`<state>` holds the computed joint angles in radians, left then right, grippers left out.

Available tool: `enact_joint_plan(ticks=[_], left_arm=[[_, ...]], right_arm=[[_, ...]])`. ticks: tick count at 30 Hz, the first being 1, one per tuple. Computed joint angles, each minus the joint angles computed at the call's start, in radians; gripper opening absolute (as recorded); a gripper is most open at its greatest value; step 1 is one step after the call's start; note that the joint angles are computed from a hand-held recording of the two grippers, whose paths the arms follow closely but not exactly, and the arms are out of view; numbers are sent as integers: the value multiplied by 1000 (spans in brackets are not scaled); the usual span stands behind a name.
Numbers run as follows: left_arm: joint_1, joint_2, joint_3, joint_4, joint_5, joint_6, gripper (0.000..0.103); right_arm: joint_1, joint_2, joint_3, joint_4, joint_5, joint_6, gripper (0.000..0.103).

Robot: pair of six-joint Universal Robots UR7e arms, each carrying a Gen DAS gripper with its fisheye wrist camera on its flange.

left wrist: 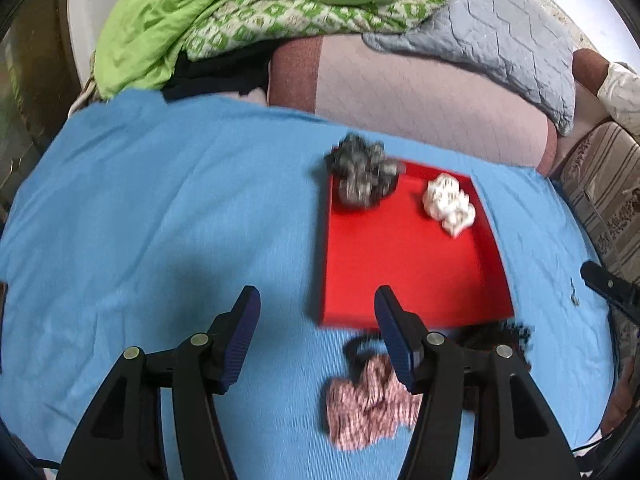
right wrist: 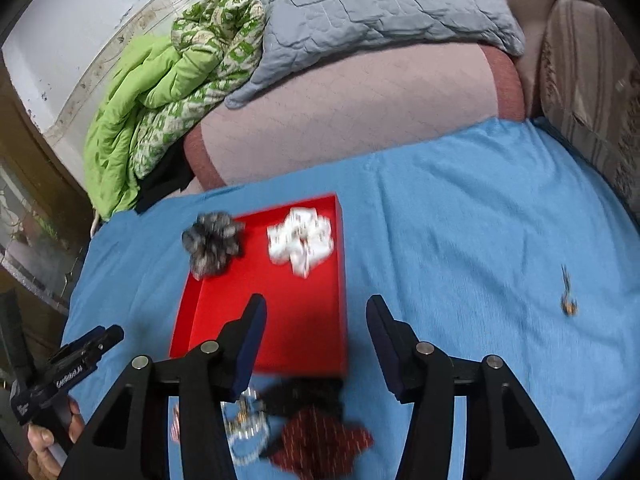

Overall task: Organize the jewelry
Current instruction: 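Grasp the red plaid scrunchie with the left gripper while the right grasps the red polka-dot scrunchie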

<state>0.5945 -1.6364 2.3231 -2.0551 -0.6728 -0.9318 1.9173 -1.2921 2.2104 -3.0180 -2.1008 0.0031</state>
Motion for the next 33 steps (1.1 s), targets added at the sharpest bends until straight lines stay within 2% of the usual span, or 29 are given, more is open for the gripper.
enact_joint_plan(ticks=[6, 11, 13, 19, 33], left_arm=[[-32, -46, 74, 57, -43, -93, 58], [-39, -55, 122, 35, -79, -113, 58], [-37, -54, 138, 15, -89, -113, 58], [-17, -46, 172, -61, -120, -89, 59], [12, 22, 197, -147, -130, -51, 59]], right_arm=[[-8, -59, 145, -30, -4, 13, 56], [-33, -70, 233, -68, 7, 25, 57], [-45, -66, 256, -92, 13, 31, 61], [-76, -45, 294, -155, 41, 42, 67], [-98, 36, 303, -224, 66, 35, 68]])
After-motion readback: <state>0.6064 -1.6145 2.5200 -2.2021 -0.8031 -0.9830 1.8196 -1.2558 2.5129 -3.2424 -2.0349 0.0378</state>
